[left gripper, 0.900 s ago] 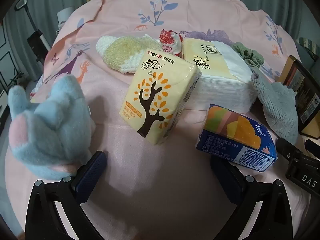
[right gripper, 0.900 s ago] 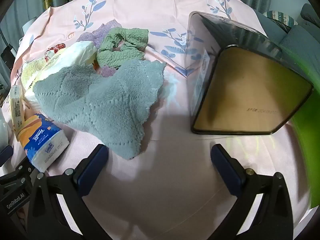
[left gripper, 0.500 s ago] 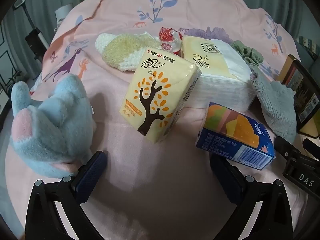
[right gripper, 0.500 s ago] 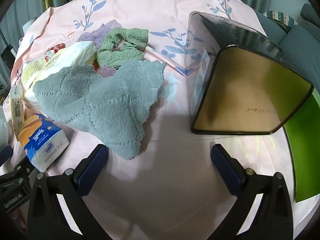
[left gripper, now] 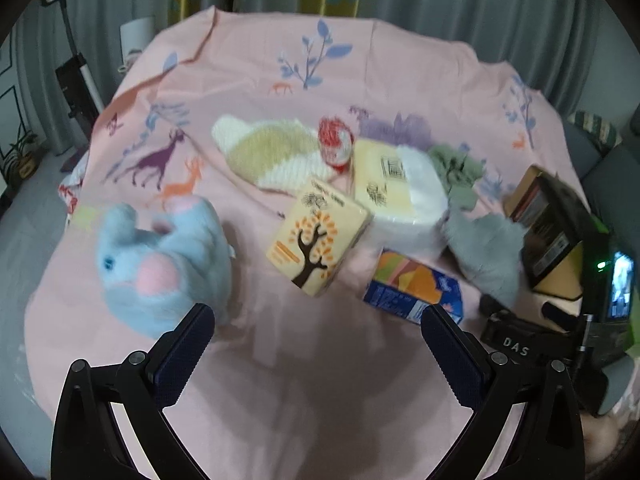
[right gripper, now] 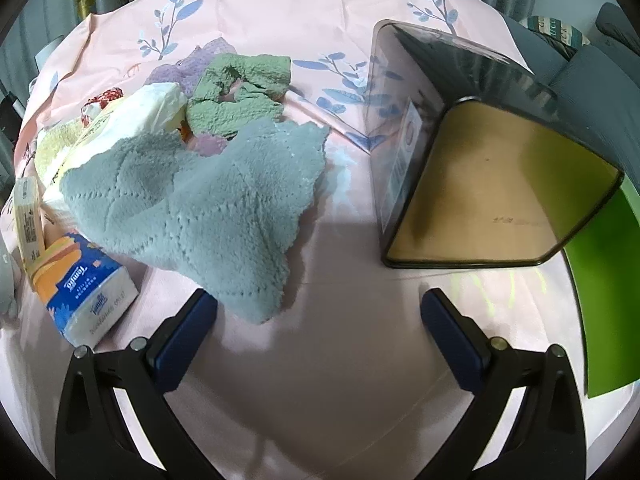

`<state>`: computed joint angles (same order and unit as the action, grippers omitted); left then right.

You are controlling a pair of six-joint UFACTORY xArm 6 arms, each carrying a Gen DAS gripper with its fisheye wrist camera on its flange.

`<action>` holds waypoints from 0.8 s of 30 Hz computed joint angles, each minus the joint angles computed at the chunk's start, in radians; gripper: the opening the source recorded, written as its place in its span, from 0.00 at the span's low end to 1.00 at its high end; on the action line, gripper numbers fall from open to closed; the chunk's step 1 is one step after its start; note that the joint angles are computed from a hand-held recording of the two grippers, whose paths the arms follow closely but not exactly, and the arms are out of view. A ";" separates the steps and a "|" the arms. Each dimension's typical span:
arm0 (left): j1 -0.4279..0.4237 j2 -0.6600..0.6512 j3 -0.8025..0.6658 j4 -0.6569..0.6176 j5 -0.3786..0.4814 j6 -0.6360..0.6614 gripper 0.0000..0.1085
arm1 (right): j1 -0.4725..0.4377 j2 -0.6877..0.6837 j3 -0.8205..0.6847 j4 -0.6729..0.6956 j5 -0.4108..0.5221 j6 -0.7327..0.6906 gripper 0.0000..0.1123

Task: Organize soft objects
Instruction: 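Move the right tool toward the light-blue plush elephant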

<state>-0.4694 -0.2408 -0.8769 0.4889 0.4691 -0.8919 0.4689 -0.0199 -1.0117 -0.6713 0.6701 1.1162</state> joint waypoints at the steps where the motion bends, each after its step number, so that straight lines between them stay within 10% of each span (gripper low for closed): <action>1: 0.001 -0.012 0.006 0.007 0.000 -0.006 0.95 | 0.004 -0.008 -0.001 0.031 0.010 -0.011 0.90; 13: 0.044 -0.181 0.116 -0.066 -0.047 0.042 0.95 | 0.118 -0.203 0.058 -0.124 -0.021 0.071 0.89; 24: 0.107 -0.245 0.149 -0.132 -0.040 0.063 0.95 | 0.190 -0.090 -0.206 -0.039 0.102 -0.126 0.90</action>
<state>-0.3625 -0.4860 -0.7279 0.3565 0.4287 -0.8288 0.6592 -0.1098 -1.2172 -0.7102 0.7724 0.9906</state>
